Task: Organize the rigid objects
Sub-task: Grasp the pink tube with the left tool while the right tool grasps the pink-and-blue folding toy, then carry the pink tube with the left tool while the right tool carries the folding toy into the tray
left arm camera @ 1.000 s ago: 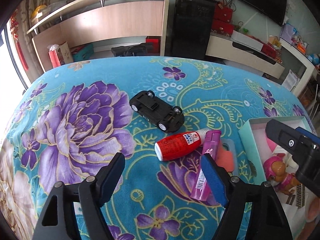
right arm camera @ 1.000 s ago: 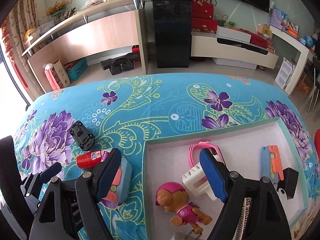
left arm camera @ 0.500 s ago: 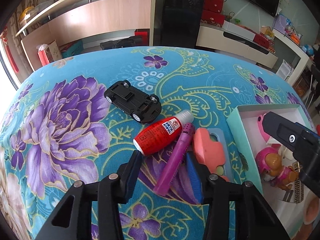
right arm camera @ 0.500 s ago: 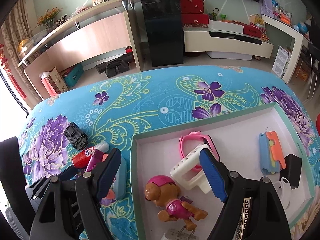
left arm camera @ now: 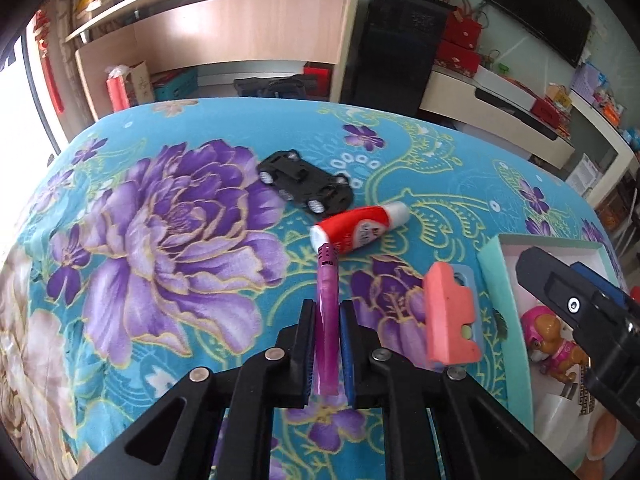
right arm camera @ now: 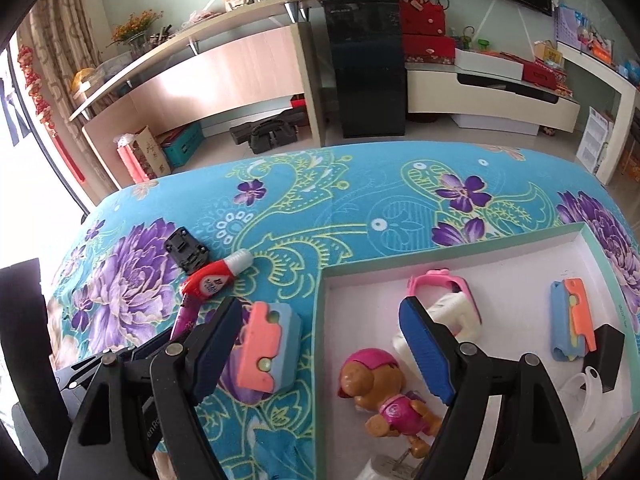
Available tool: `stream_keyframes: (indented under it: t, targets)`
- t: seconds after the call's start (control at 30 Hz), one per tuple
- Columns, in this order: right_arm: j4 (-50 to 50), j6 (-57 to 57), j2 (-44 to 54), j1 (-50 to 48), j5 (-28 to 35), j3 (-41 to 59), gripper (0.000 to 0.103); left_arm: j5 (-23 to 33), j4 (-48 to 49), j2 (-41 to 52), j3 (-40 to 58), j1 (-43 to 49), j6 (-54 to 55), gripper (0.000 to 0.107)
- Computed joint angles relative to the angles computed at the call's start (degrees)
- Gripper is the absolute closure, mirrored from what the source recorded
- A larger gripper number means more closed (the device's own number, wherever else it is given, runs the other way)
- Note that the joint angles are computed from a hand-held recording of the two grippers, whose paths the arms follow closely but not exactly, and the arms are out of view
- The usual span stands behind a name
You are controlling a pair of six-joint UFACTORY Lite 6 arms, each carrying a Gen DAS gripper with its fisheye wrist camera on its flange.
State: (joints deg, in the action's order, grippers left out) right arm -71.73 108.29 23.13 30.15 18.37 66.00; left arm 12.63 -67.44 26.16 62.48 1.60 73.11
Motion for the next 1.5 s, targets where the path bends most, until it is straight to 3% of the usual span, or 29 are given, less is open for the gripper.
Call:
stream_keyframes:
  t: [0.07,0.17,0.37,0.67,1.1,1.5]
  targets:
    - [-0.6,-0.2,1.0,0.7,-1.1,1.0,0.024,-0.9,5.4,0.6,0.6,2.0,-6.0,0.095]
    - [1.8,-3.6,3.5,1.7,-2.0,3.4,0.038,0.0,11.1,2.6,2.2,4.7,-12.5,0.095]
    - [13.3,-16.8,9.1,2.7,-3.7,8.6,0.053,2.4,9.1,3.9,3.3,6.5,-11.1,0.095]
    - [26.1,-28.7,15.5,3.5,3.0,15.7,0.054,4.6,9.2,4.8,4.6,8.1,-12.0,0.095]
    - [31.4,-34.9,21.6,3.8,2.1,21.8,0.054,3.9,9.1,6.0,5.5,7.7,-12.2,0.094]
    - [28.4,-33.0,23.9,5.2,5.1,24.7,0.056,0.7,7.9,6.5,5.4,6.1,-11.1,0.094]
